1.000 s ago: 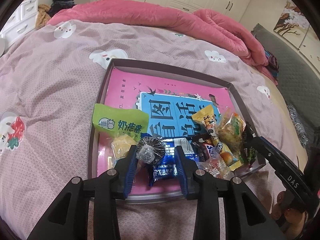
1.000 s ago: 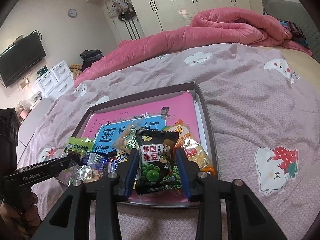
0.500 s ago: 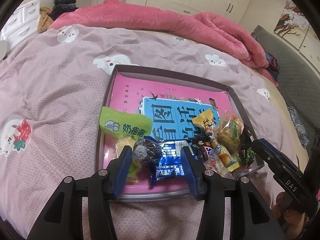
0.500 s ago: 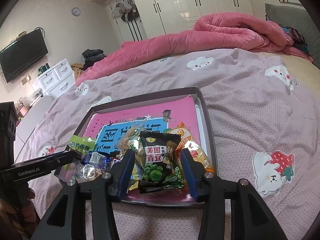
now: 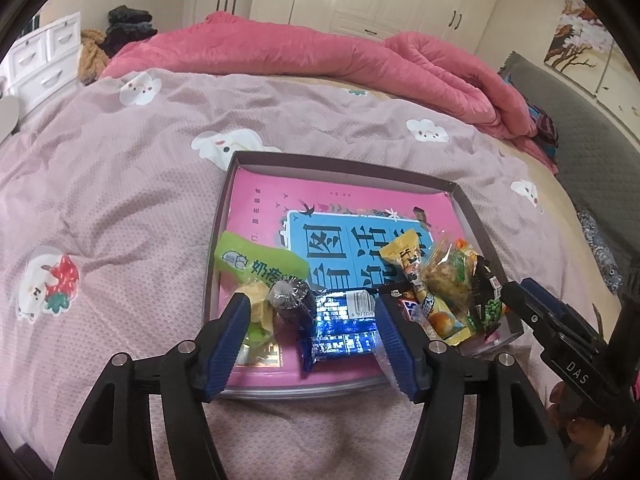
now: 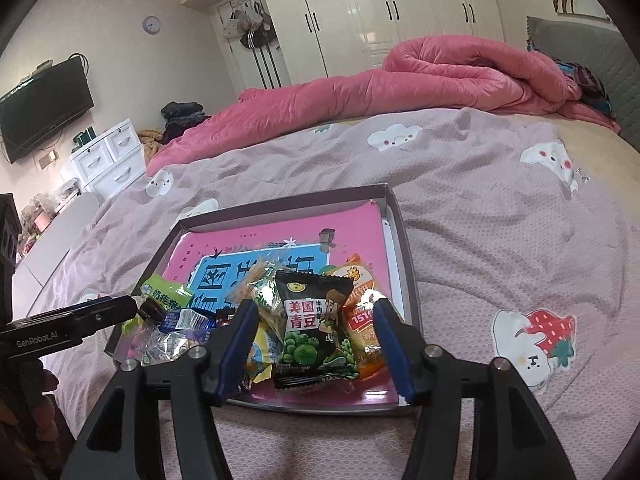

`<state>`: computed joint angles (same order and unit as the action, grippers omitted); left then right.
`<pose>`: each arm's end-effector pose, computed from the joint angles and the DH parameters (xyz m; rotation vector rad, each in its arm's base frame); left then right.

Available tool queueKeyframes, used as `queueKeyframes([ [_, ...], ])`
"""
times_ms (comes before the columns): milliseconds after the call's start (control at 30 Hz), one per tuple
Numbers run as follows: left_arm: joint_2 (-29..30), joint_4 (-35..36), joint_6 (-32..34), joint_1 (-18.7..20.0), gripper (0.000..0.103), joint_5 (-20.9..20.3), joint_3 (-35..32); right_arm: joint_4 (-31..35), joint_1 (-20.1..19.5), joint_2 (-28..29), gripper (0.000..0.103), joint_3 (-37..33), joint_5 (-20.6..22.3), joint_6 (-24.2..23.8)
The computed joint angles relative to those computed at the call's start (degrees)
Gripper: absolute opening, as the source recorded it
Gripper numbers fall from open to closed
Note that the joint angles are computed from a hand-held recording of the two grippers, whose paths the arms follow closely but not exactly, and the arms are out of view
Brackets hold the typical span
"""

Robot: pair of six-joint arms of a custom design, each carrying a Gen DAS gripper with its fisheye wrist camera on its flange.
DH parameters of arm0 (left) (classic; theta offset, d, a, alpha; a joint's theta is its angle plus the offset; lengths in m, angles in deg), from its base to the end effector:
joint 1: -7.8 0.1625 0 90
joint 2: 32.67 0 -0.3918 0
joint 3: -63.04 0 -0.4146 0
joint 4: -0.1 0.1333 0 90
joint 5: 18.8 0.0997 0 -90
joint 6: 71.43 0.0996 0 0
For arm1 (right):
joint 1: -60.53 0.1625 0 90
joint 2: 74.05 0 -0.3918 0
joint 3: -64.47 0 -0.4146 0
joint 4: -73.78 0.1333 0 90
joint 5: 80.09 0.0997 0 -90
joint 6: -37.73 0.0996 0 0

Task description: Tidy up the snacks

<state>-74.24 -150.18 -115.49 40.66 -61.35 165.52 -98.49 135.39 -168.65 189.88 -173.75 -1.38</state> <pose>-0.3865 -0.4957 -0.0083 0.2885 2.4639 -0.8338 0.0012 -0.4816 0.3567 0.4787 -2.4395 1.0299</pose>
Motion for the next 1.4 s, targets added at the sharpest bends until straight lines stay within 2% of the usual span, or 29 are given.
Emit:
queueKeyframes([
  [200,-0.7,0.7,-0.5,-0.8,0.074,0.5,0.5,-2.5,0.2,-1.1,0.068,0.9,0.6,0.1],
  [433,-2.2,3.1,-2.5,-2.5,0.075,0.9,1.8,-6.8,0.4,-5.4,0.086,4.3,3.8,-1.6],
  [533,-2.7,7.4,-5.4,-3.6,0.075,2.5,1.7,-7.4,1.0,-6.7,0.088,5.3,3.2,-2.2],
  [700,-3.8,8.9,-6.7,-4.9,0.079,2.2,2.9,-5.8,1.2,-9.9,0.093,7.3,3.3,-1.6],
  [933,-5.5,10.4,-9.1,-6.6,0.079,0.2,5.5,-2.9,1.6,-13.6,0.095,9.9,0.1,1.0],
  [1133,-7.1,11.8,-11.7,-8.1,0.079,-0.8,7.5,-3.9,3.7,-15.2,0.097,12.9,-4.8,-0.4],
  [1400,-8.8,12.6,-14.4,-10.1,0.079,-1.6,10.2,-1.9,5.3,-17.3,0.098,16.0,-8.2,-0.8],
])
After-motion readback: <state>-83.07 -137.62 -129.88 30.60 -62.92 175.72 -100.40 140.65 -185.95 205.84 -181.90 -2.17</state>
